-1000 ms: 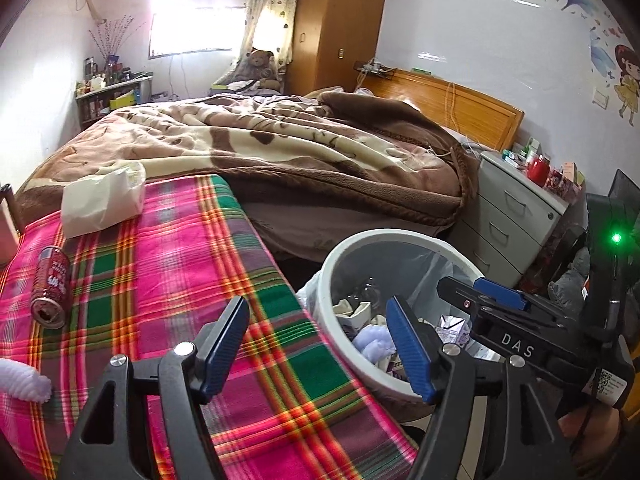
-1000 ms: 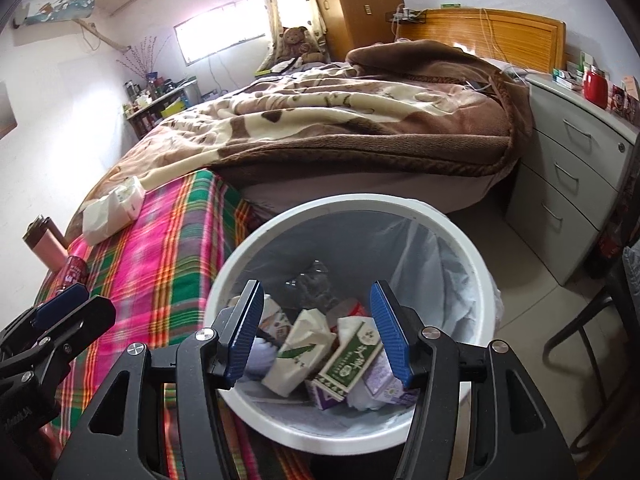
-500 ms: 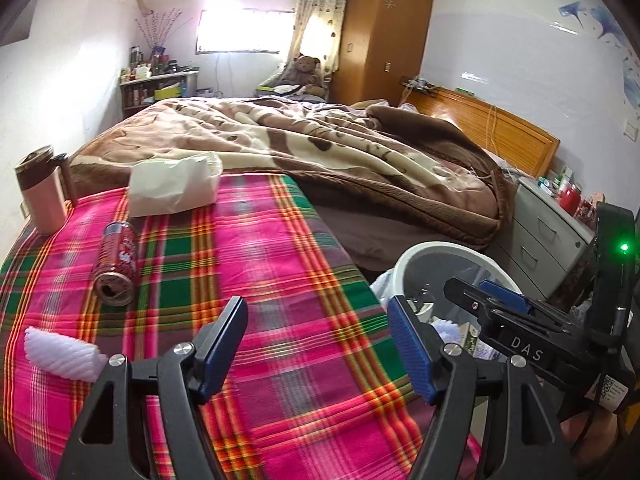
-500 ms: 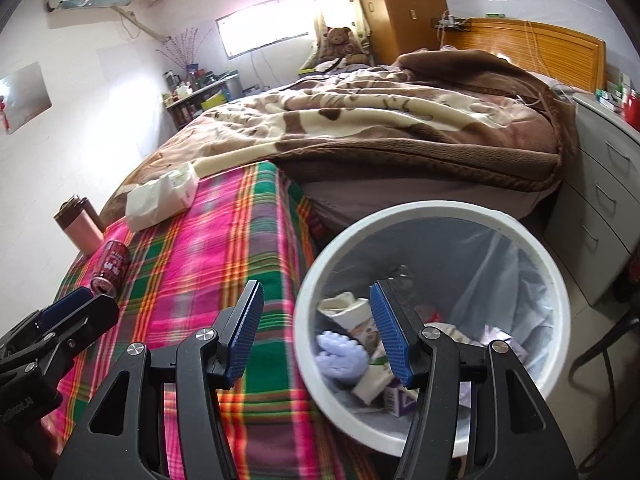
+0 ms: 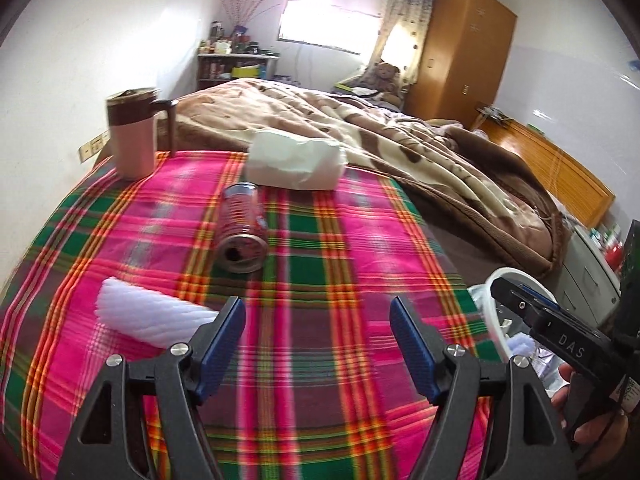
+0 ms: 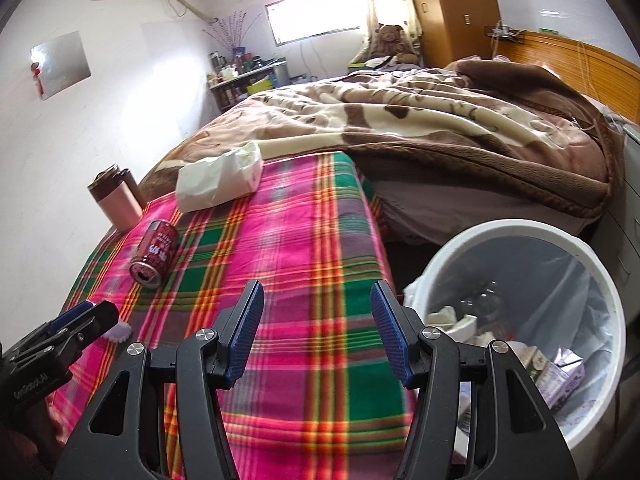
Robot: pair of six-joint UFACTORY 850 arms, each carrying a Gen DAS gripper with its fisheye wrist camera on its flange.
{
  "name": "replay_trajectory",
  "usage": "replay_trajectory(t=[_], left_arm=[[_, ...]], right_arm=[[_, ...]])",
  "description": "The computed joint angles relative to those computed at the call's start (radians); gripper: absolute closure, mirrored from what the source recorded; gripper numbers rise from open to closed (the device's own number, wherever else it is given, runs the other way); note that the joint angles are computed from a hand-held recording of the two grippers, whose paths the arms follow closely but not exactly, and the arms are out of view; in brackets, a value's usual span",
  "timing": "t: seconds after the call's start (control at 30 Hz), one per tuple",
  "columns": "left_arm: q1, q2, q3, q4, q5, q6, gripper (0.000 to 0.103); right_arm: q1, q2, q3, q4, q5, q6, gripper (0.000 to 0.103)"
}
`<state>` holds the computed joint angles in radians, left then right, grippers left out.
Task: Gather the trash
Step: 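Move both grippers back from the bin toward the bed, then reach the left gripper toward the white foam net sleeve while the right approaches the red can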
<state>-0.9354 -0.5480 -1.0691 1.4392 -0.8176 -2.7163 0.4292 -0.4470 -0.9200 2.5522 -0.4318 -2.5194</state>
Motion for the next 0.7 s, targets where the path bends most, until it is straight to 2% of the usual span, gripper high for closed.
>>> replay_trajectory(t=[0.27,0.6,0.7], left_arm=[[0.016,0.064,0.128,-0.027,0.003,-0.140,0.027],[0.070,0.079,0.207,-0.014,0.085,-0.268,0.027],[0.093,0.083,0.231,0.049,0.145,-0.358,0.027]], right_arm=[[0.062,-0.030,-0.051,-0.054,0.013,0.014,0.046],[0.119,-0.073,-0.113,-0.126,0.039,0.049,0.046],[0.124,-0.092,-0.143,-0.202,0.045,0.133,0.046]])
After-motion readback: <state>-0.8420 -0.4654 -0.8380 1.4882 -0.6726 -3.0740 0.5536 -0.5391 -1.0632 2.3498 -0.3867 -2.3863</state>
